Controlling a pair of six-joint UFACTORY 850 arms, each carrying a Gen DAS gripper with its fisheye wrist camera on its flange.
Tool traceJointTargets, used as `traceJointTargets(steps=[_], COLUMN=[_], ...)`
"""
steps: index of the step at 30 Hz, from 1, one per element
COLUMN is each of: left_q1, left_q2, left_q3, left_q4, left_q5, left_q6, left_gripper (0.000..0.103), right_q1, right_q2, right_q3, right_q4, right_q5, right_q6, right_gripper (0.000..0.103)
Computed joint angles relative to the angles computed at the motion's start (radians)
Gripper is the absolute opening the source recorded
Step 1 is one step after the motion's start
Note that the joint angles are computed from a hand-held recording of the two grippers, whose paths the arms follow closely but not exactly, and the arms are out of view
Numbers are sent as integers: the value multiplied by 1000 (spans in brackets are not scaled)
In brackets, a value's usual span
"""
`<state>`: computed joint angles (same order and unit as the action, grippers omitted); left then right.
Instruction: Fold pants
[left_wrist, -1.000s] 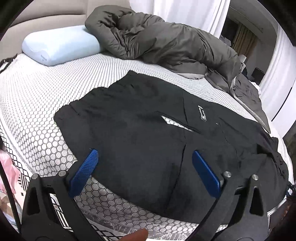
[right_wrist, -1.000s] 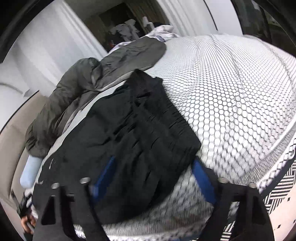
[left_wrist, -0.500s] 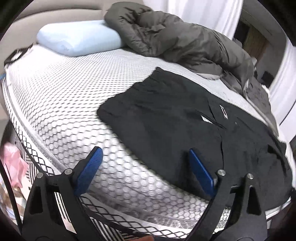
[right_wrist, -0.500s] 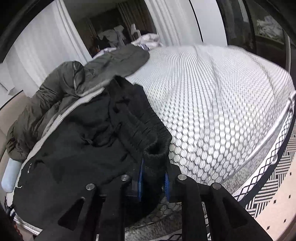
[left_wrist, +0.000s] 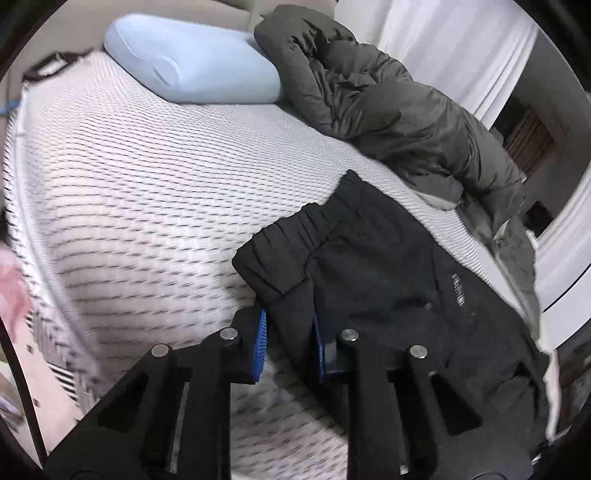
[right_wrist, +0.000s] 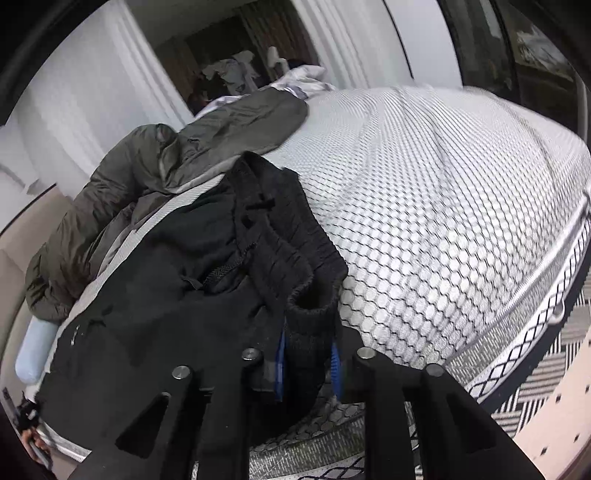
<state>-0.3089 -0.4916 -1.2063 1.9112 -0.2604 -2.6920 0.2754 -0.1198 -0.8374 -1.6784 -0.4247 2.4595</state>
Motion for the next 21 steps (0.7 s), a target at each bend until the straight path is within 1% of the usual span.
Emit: traceJointTargets(steps=[2,3,4,5,6,7,8,9,10,11,12,13,14,15,16,17,18,21], left_q1=[-3,-10,-21,-33,-41,-44,-46,-54,-58,-69,-74,-78,-81,-84,-85,-87,-92,-107], left_q2=[-14,-24,-28,-26,-21,-13,-3,11,24,38,46,52,55,58,57,46,31,-32], left_q3=[-6,-15,-24,-29,-36,-40,-34,-29,-20,-11,-13,-20,-31,-41,-53,-76,-109,-218], left_q4=[-140,-203,-256,-286,-323,-364,-377,-383,-359,-316,-305,-318,-329,-318,-293,-273,-287,-403], left_q5=[-4,-18,-48,-78,-98,-108,-116,-150,-172,-210,-224,-227,-220,-203,-184,-166,-143,-103], left_q6=[154,236,305,342,378,411,417,407,380,351,364,403,437,447,443,444,485,646], left_gripper=[17,19,20,21,29,35,57,77,82,83,85,87,92,101,102,102,102,102], right_q1=[11,7,-5,-12,-18,-16,-7,8,29,36,33,21,11,-2,-8,-23,-37,-87], right_q2=[-9,-8,-9,-10,-10,4,17,34,56,70,81,85,82,68,56,31,11,-84], right_q3=[-11,-8,-4,-3,-5,0,4,12,19,20,16,-4,-23,-58,-81,-124,-158,-296], right_q4=[60,52,32,30,59,71,76,69,57,42,32,40,52,62,68,85,92,149], right_q5=[-21,-18,0,16,32,30,8,-36,-106,-134,-135,-118,-101,-77,-63,-25,7,138], right_q6=[-73,-65,-30,-19,-40,-58,-73,-77,-80,-84,-96,-137,-172,-220,-248,-300,-329,-422], right_gripper=[16,16,17,20,22,31,46,54,66,68,68,69,70,70,73,74,74,76])
